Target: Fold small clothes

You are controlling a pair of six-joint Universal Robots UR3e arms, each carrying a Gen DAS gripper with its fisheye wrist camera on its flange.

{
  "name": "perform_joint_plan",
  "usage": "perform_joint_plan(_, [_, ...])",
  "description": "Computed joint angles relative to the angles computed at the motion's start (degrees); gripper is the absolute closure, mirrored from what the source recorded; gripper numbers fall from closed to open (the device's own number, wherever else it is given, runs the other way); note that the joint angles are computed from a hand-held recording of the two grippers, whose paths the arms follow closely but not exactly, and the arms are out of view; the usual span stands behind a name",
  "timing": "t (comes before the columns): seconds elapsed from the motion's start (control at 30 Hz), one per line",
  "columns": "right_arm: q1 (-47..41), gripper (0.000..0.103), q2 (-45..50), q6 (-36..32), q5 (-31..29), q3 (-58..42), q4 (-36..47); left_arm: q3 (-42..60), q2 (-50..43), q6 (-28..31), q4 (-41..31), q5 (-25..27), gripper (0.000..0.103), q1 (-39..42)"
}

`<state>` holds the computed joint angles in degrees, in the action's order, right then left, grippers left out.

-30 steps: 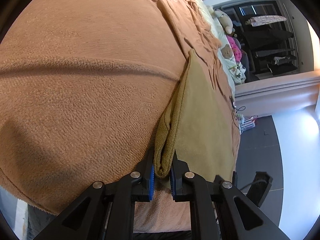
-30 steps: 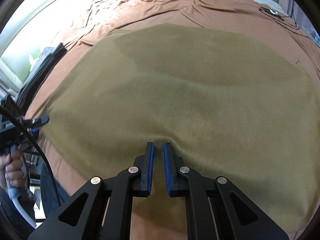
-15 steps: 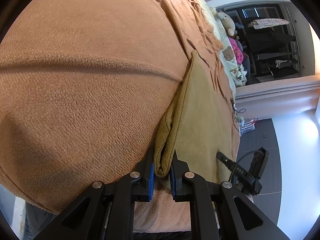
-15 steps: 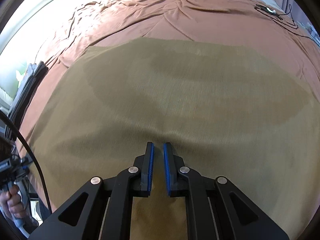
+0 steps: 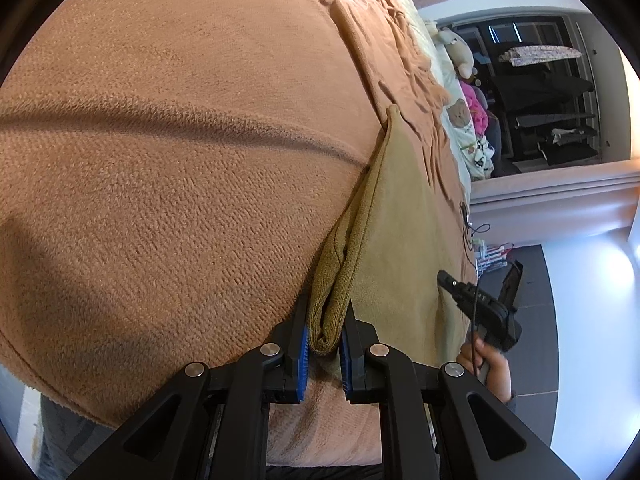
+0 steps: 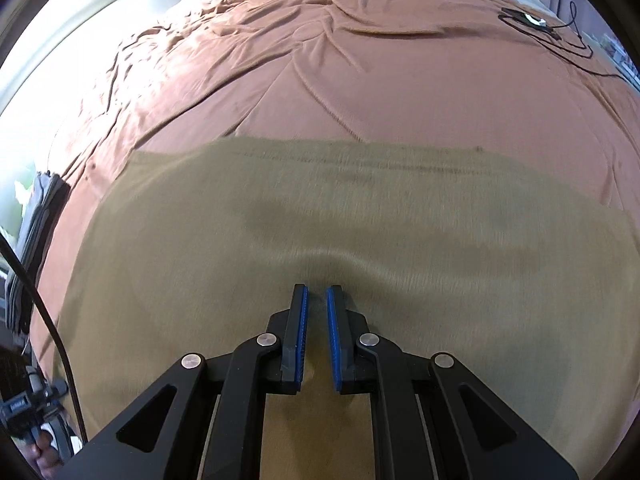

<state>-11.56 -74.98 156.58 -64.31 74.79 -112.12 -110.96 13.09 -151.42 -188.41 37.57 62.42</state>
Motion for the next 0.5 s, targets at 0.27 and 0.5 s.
perform_joint_plan(0.27, [2.8, 0.096, 9.5, 5.6, -3.6, -11.4, -0.3, -0.6, 0.7, -1.9, 1.2, -0.4, 0.09, -0.6])
perform_joint_plan(0.5, [5.8, 0.096, 17.9, 8.0, -6.5, -23.8, 1.8, -0.6, 0.6, -1.8, 1.3, -0.3, 0.09, -0.6])
